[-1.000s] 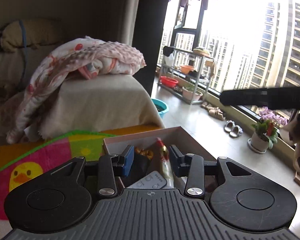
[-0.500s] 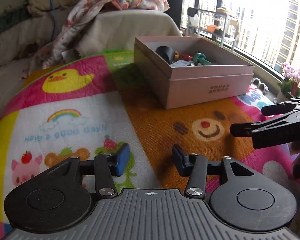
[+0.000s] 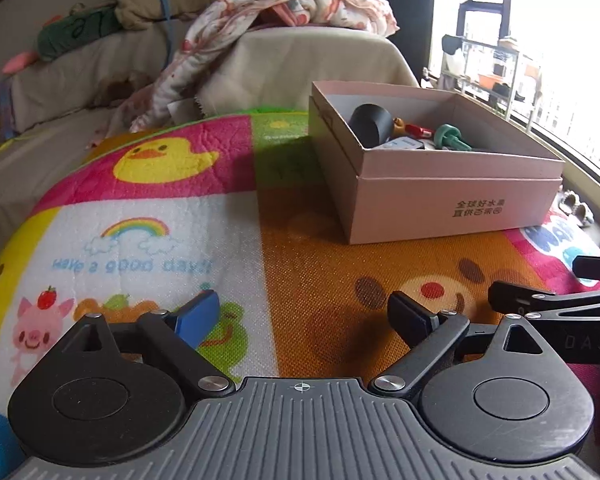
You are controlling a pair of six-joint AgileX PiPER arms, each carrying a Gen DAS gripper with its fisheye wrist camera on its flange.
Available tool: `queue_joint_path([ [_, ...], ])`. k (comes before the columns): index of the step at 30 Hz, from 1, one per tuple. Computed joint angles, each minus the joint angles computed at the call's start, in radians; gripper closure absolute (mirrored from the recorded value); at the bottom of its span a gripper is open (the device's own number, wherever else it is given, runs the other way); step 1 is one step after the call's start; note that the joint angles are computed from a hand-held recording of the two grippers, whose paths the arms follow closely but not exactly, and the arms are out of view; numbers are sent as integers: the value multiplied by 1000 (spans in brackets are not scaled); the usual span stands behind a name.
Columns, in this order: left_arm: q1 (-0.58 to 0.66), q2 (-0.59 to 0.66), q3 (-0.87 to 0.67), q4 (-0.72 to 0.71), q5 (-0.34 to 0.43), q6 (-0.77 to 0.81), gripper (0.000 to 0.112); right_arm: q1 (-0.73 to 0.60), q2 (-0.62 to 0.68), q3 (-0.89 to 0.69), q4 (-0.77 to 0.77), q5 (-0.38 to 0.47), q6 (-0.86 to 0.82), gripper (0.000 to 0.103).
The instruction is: Organize rigid objects
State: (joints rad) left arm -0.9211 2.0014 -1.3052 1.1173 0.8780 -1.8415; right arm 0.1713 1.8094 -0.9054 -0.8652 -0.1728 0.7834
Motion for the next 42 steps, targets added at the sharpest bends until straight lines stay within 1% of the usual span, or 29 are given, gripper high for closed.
queue_joint_path([
  [12,-11,12,-5,14,20,-26,16,3,6,-2,85,0,-68,0],
  [17,-12,11,-2,17,16,-35,16,9,5,2,150,0,-133,0],
  [42,-10,10,-2,17,16,-33,16,9,4,4,158,0,-142,0],
])
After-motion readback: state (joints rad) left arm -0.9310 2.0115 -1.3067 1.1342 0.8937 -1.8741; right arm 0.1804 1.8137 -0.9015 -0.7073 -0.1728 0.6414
